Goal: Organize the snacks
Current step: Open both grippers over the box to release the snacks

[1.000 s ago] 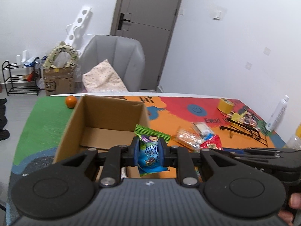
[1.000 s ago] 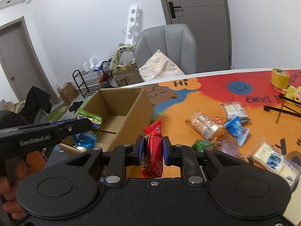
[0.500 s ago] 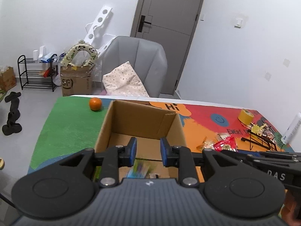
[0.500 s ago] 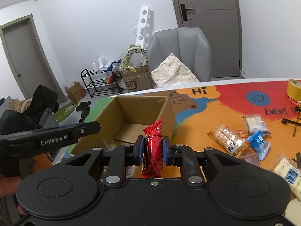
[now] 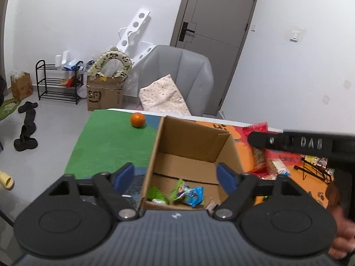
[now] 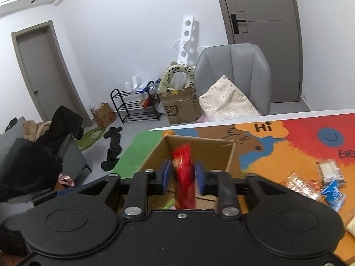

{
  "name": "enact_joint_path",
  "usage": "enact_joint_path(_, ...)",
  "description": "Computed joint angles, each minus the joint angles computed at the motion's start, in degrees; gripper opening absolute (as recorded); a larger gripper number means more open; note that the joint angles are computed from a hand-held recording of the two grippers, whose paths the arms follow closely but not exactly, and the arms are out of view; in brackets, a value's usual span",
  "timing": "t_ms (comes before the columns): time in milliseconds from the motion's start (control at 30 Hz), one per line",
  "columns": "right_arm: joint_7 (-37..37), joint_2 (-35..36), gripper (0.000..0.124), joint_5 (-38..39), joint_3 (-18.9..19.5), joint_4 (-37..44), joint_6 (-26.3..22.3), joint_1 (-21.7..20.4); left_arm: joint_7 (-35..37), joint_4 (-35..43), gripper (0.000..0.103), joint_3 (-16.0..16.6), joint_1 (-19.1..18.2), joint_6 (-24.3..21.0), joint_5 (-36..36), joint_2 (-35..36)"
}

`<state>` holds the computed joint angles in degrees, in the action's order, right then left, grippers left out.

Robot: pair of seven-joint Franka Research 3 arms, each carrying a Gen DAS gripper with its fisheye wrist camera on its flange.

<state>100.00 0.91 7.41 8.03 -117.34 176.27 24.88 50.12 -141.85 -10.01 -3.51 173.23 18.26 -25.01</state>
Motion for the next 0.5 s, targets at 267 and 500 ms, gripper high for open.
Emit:
enact_joint_path(267,2.41,-2.15,0.068,-0.28,0.06,-3.71,-0.55,-0.68,1.36,-0.37,0.094,2.47,-2.59,-3.49,-3.74,-0.49)
enact_joint_path(500,4.92,-6.14,0.079,-1.91,1.46,-8.83,0.84,-3.05,2.04,0.34,0.094,1.77,-3.26,-3.56,-4.38,-0.13)
